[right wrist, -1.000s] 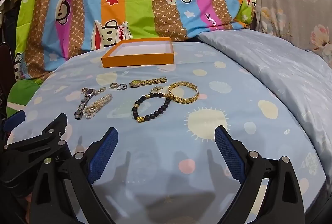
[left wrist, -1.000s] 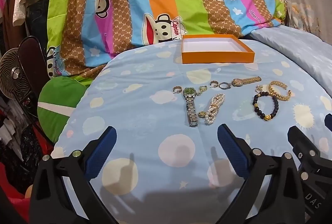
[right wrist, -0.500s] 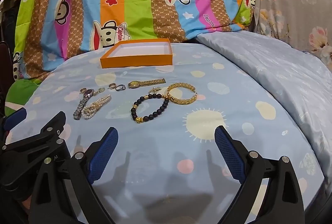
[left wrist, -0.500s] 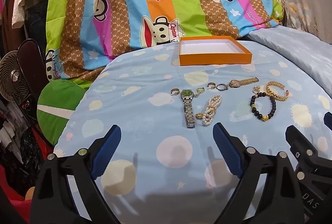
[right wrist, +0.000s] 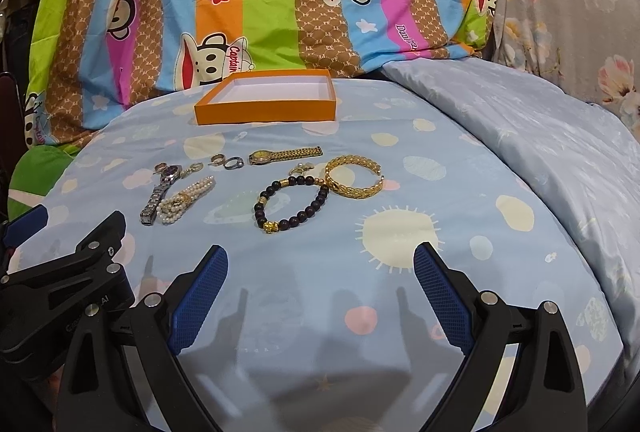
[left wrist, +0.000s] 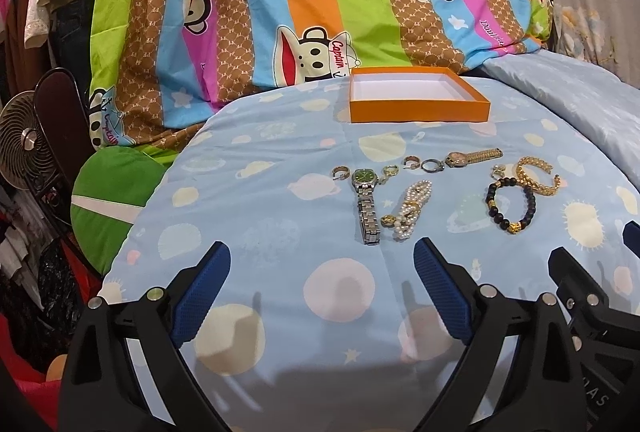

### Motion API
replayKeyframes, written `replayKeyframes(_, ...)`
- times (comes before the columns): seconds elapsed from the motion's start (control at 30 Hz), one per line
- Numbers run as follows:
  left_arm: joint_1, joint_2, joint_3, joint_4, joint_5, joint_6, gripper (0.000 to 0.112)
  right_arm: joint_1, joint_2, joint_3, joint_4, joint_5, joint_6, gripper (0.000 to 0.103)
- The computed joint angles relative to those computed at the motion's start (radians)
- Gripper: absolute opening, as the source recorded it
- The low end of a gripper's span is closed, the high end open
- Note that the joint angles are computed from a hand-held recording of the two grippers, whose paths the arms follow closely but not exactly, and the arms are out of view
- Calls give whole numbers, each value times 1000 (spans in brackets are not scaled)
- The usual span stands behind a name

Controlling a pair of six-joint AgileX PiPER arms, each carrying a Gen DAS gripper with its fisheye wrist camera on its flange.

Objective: Organize jewelry

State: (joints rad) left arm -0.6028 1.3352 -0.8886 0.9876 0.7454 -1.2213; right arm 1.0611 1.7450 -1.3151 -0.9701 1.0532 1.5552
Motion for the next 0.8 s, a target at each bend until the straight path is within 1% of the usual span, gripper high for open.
replayKeyframes(0.8,-14,15,0,7,-2,-20,90,-3,-2,3,3,-3,0,92)
